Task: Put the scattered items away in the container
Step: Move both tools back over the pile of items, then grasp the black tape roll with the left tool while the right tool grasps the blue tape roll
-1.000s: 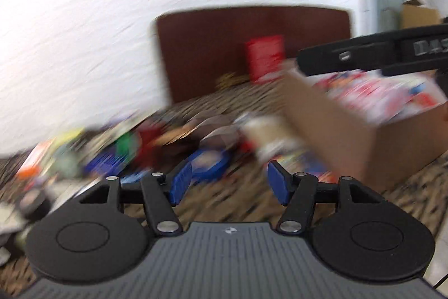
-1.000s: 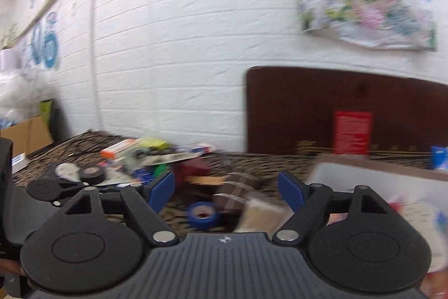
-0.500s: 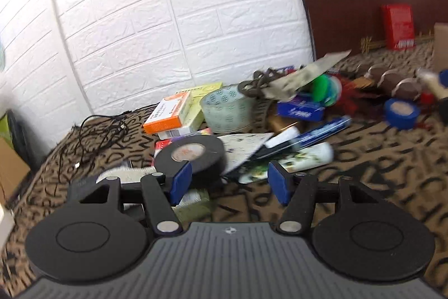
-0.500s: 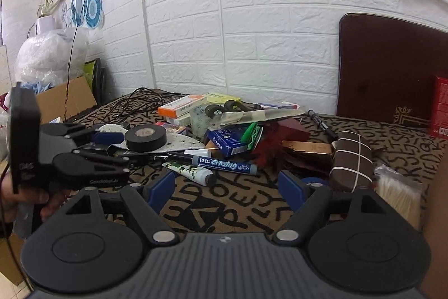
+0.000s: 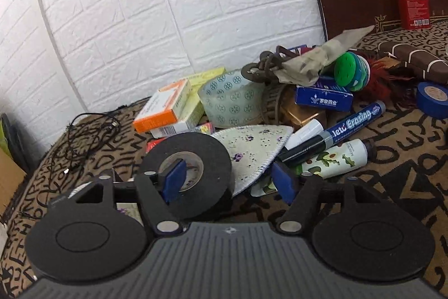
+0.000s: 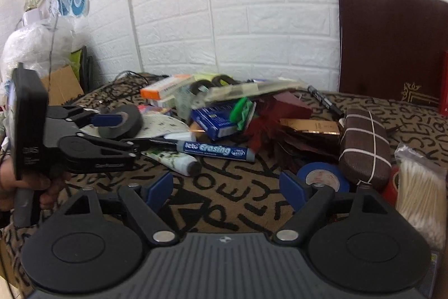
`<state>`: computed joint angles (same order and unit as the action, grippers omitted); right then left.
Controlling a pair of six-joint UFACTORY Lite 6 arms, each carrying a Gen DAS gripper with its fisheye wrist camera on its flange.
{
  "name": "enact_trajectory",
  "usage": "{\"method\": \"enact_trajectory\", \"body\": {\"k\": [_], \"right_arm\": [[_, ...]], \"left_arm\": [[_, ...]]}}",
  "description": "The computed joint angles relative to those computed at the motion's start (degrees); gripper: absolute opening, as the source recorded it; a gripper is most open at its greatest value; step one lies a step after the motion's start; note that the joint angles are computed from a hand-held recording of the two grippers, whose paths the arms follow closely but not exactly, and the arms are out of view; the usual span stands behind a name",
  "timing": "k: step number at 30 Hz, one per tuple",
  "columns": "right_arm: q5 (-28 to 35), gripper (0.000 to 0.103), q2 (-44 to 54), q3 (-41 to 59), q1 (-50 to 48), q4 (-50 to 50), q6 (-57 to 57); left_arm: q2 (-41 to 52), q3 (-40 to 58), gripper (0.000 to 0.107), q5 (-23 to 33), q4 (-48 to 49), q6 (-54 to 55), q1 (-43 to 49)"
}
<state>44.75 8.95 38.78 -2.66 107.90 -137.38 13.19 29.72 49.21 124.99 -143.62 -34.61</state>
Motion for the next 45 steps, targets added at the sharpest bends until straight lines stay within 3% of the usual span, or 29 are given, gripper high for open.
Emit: {"method": "enact_trajectory", "body": {"k": [4, 6, 8, 11, 15, 18, 22, 25, 27, 29, 33, 35, 36, 37, 39, 40, 45], "right_arm": [[-5.55, 0.083, 3.32, 4.11, 1.98, 3.17, -1.13], [-4.24, 0.085, 2.21, 3.29, 0.87, 5.35, -3.40], [-7.34, 0.094, 2.68, 4.77, 1.62, 6.49, -3.37], [-11.49, 0.093, 8.47, 11.60, 2.52, -1.39, 4.94], [-7.61, 0.095, 12.95, 15.23, 2.33, -9.87, 10.85], [-3.08, 0.094, 11.25, 14.27, 1.48, -16.97, 14.41], [2.91, 0.089, 7.80, 12.51, 0.67, -27.25, 19.17], [-0.63, 0.089, 4.30, 8.57, 2.75, -23.57, 15.03], [-5.33, 0.094, 2.60, 5.37, 4.87, -15.95, 7.95], [-6.17, 0.095, 2.67, 2.99, 5.42, -7.21, 0.02], [3.93, 0.082, 9.11, 5.40, 0.42, -4.69, 2.36], [5.45, 0.080, 11.22, 6.84, 0.03, -3.41, 4.34], [4.92, 0.068, 11.35, 6.80, 0.63, -1.58, 3.75], [4.24, 0.047, 11.20, 6.76, 0.84, -0.38, 3.15], [4.12, 0.020, 11.44, 6.81, 0.90, 0.72, 2.38], [4.95, 0.017, 11.81, 6.96, 0.64, 0.39, 2.25], [6.88, 0.015, 11.52, 6.78, 0.55, -0.66, 1.61]], "left_arm": [[-0.33, -0.94, 0.074, -2.01, 5.29, -3.17, 2.98], [-1.65, -2.25, 0.074, -2.43, 6.41, -3.38, 3.22], [-2.55, -2.87, 0.074, -3.56, 7.85, -3.76, 3.97], [-4.08, -3.26, 0.079, -7.87, 12.76, -6.73, 5.83], [-6.35, -6.32, 0.079, -10.63, 18.37, -14.37, 4.12], [-7.33, -7.81, 0.078, -9.07, 15.84, -13.85, 0.79], [-10.19, -8.40, 0.077, -12.93, 22.01, -17.10, 1.76], [-9.55, -9.21, 0.075, -11.51, 26.24, -17.87, 1.16], [-6.88, -8.41, 0.076, -8.77, 22.73, -14.64, -0.68], [-4.77, -7.62, 0.080, -6.84, 21.15, -13.97, -1.24], [-2.28, -6.68, 0.080, -5.17, 26.14, -19.69, 0.89], [-1.22, -5.64, 0.080, -5.14, 26.43, -20.32, 1.02], [-0.93, -5.15, 0.080, -5.42, 26.64, -20.82, 1.13], [-0.61, -4.76, 0.079, -5.54, 26.83, -21.36, 1.25], [0.12, -4.26, 0.059, -4.13, 24.07, -20.88, 0.44], [0.36, -4.03, 0.035, -3.45, 22.16, -20.13, 0.03], [-0.63, -4.07, 0.030, -4.03, 22.77, -22.83, 0.79]]}}
